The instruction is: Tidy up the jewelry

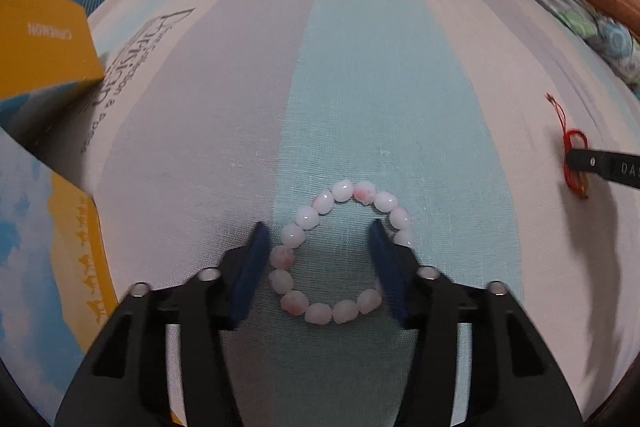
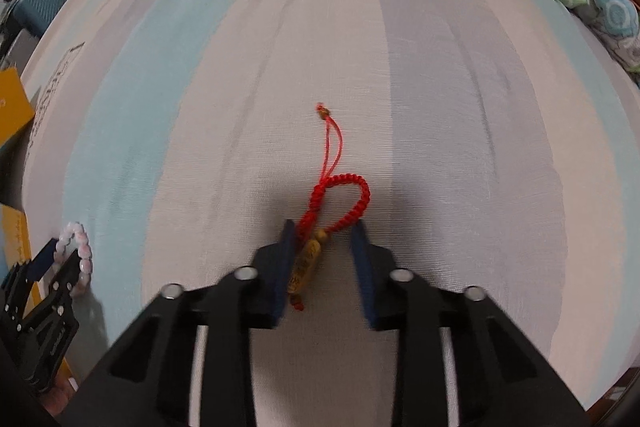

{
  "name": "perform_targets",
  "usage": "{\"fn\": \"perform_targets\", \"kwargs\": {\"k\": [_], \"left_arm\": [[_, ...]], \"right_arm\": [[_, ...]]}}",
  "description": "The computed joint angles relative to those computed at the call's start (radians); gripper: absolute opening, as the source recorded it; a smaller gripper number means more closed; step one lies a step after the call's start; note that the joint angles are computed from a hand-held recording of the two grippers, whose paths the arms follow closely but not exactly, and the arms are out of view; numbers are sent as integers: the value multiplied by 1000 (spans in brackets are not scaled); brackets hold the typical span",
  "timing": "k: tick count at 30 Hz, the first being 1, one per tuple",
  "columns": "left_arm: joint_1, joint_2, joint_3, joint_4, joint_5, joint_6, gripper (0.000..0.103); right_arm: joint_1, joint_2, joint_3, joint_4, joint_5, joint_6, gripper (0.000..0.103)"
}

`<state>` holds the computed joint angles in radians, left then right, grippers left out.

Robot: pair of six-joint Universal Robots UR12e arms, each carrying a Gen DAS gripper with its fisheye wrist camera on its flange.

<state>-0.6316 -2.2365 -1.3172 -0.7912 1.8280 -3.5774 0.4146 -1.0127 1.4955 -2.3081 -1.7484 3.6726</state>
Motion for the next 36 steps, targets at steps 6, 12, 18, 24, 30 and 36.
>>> {"fn": "perform_targets", "kwargs": {"k": [6, 12, 18, 24, 30, 36], "left_arm": [[5, 7, -6, -3, -16, -2, 11], [3, 25, -19, 20, -9, -6, 11], [1, 43, -19, 31, -19, -6, 11], [-4, 63, -19, 42, -27, -1, 11], [-12, 79, -21, 49, -28, 4, 11], [-17, 100, -29, 48, -25, 8, 11]], "right_arm": [[9, -12, 22, -44, -17, -33, 8], [17, -33, 36, -69, -28, -51, 8], [26, -47, 32, -81, -33, -56, 8], [36, -68, 38, -91, -37, -54, 8], [46, -91, 45, -84, -49, -51, 8], [56, -117, 56, -93, -62, -46, 8]]}}
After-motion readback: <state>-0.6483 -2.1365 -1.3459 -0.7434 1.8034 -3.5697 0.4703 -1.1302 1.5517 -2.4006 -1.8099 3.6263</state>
